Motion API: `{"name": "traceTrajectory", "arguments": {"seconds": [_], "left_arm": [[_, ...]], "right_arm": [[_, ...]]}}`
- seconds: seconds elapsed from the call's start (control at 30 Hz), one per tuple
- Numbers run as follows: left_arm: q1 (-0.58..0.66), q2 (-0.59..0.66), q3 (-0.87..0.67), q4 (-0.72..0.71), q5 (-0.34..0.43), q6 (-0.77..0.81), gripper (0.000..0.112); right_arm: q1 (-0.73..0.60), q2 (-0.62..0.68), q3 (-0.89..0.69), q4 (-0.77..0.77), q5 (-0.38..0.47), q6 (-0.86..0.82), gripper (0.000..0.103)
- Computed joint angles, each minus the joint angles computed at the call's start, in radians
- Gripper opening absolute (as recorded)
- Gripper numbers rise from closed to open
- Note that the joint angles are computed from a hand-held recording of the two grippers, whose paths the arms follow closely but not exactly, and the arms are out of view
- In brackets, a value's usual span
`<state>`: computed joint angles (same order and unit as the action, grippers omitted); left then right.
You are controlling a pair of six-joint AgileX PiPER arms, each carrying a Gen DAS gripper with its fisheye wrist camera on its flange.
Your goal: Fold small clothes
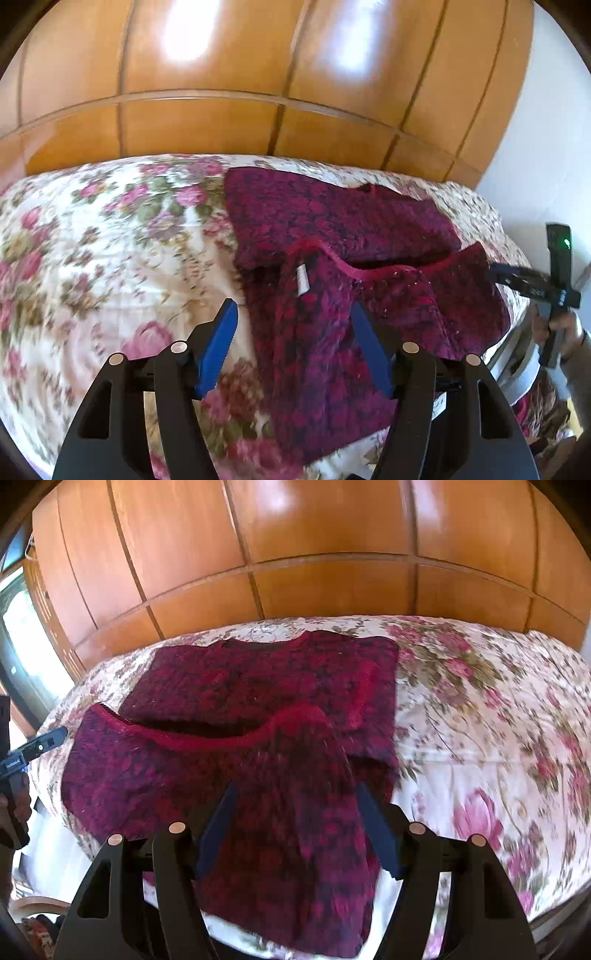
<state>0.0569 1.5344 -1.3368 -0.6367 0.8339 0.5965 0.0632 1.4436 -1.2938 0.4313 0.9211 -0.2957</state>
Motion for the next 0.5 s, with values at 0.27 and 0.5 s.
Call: {"name": "traceTrajectory", "arguments": {"seconds": [0.27,0.5], "left_arm": [[-0.062,0.098,-0.069,0.030,0.004,0.064,0.021],[0.035,0.016,0.006,-0.122,0.020,0.154,0.014]], "right_arm": [[0.042,0.049,-0.021,-0.091,-0.031,0.011,0.023],[-0.025,-0.037,-0.032,-0.017,0.050,-0.043,0.017]]}}
